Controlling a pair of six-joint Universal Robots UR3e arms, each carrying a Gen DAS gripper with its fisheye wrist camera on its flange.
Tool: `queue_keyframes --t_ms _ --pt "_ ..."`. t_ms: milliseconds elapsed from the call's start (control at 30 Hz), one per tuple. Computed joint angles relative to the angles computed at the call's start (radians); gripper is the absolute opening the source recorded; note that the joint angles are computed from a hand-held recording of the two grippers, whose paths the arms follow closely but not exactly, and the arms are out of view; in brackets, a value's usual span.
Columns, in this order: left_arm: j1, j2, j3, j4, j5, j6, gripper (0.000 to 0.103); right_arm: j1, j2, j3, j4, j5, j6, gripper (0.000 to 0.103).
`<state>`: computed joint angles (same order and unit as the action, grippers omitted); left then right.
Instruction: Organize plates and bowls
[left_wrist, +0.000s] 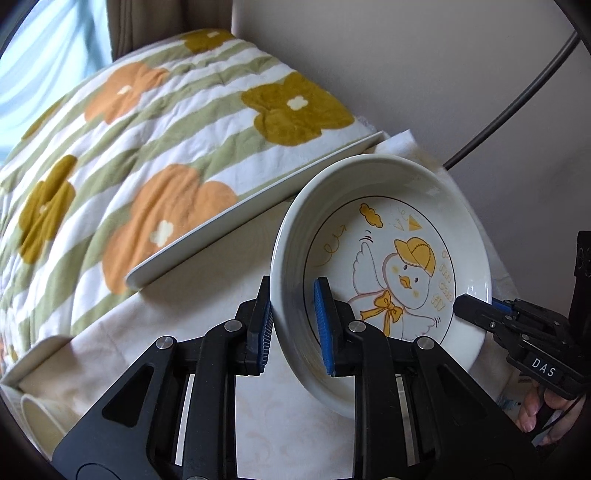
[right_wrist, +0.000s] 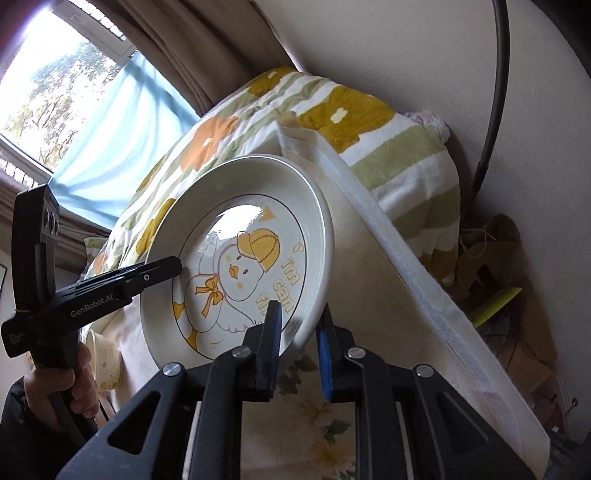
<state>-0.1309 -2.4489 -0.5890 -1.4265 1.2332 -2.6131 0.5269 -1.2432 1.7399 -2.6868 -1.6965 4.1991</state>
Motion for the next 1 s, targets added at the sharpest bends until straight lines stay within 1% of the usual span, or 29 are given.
queue_keyframes --t_ms 100,167,300,433,500,567,700,833,1000 --pt "0.022 0.187 -0.253 0.117 -0.003 0.015 0.019 0.035 -0.044 -0.028 0.043 -0.034 -0.012 0.017" --pt "0.050 0.308 -0.395 0.158 -0.025 0.024 0.019 0.069 -0.070 -0.060 0.088 -0.071 -0.002 0.017" --pt "0.121 0.535 -0.628 0.184 -0.060 0.037 0.019 0.138 -0.099 -0.130 0.162 -0.108 0.006 0.017" --pt "0.225 0.789 -0.861 0.185 -0.094 0.094 0.019 0.229 -0.076 -0.250 0.260 -0.154 0.009 0.017" --pt "0.296 0.898 -0.940 0.137 -0.120 0.138 0.019 0.276 -0.053 -0.306 0.287 -0.177 0.018 0.017" --pt "0.388 1.008 -1.005 0.061 -0.149 0.199 0.019 0.321 -0.019 -0.358 0.299 -0.190 0.019 0.017" --pt "0.590 1.199 -1.105 -0.091 -0.186 0.332 0.019 0.381 0.064 -0.455 0.308 -0.174 -0.002 0.017" --pt "0.816 1.348 -1.161 -0.273 -0.214 0.481 0.019 0.402 0.161 -0.546 0.298 -0.102 -0.046 0.017" --pt "1.142 1.500 -1.224 -0.509 -0.223 0.721 0.019 0.411 0.283 -0.669 0.316 0.004 -0.120 0.017"
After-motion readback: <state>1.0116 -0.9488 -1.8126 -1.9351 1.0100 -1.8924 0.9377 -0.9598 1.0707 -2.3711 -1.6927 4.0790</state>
